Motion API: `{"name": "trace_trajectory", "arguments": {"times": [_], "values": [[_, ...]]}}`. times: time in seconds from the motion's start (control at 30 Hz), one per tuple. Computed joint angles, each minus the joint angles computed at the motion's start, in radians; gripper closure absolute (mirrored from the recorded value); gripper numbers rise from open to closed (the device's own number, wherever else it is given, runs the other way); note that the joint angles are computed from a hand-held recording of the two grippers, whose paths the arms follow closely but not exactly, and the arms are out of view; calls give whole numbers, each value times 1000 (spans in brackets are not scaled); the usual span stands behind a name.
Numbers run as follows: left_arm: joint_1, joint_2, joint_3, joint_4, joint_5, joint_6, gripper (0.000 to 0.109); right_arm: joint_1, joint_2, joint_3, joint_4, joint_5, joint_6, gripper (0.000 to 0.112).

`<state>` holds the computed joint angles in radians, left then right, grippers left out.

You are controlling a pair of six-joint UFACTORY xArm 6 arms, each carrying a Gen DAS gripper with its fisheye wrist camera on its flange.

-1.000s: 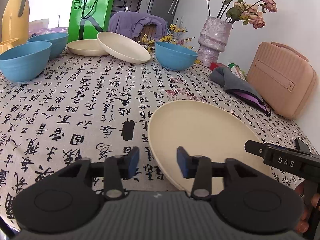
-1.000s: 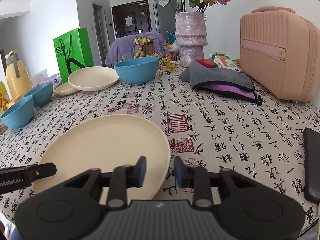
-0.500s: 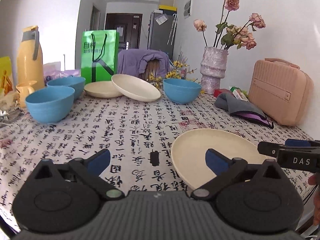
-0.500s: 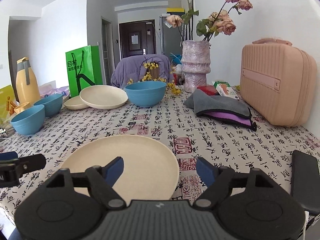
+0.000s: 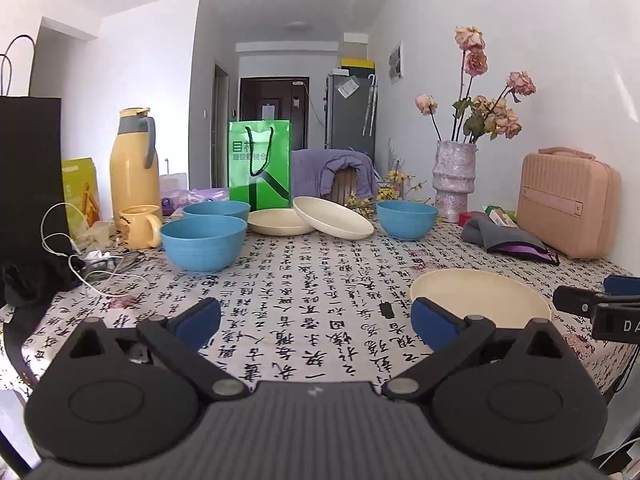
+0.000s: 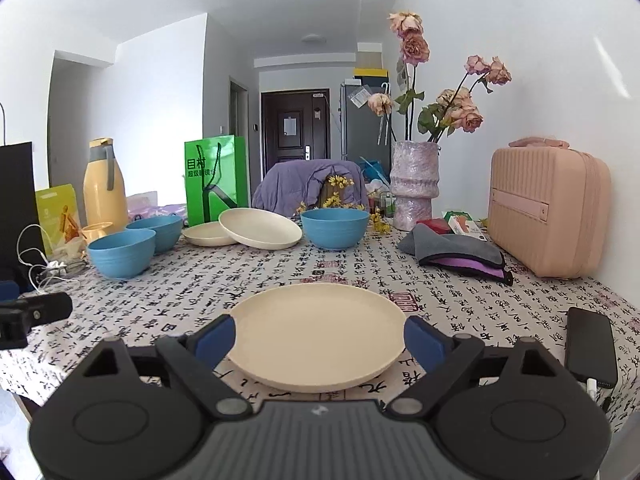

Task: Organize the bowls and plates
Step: 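Lower the cream plate onto the cloth and open both grippers, then move both grippers to the cream plates beside the green bag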

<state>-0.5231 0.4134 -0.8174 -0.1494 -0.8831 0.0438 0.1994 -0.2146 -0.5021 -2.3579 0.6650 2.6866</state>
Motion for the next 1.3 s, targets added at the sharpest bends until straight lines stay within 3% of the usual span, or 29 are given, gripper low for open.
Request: {"name": "trace_trajectory", "arguments": {"times": [0.17,0.27,0.5,0.87,1.3], "values": [[39,-54,104,35,-88,-38,6,153,-66,103,102,167,-14,16],[54,-70,141,44,-122,-41,6,228,-95,145,134,222,-3,14],[82,-81,159,69,-139,-73,6,289,-80,132,178,225,-33,13],[93,-57,102,60,-80,-60,6,216,-11,44,113,137,-2,13],[122,23,-94,70,25,14,6,83,113,-149,8,17,76,13]]}}
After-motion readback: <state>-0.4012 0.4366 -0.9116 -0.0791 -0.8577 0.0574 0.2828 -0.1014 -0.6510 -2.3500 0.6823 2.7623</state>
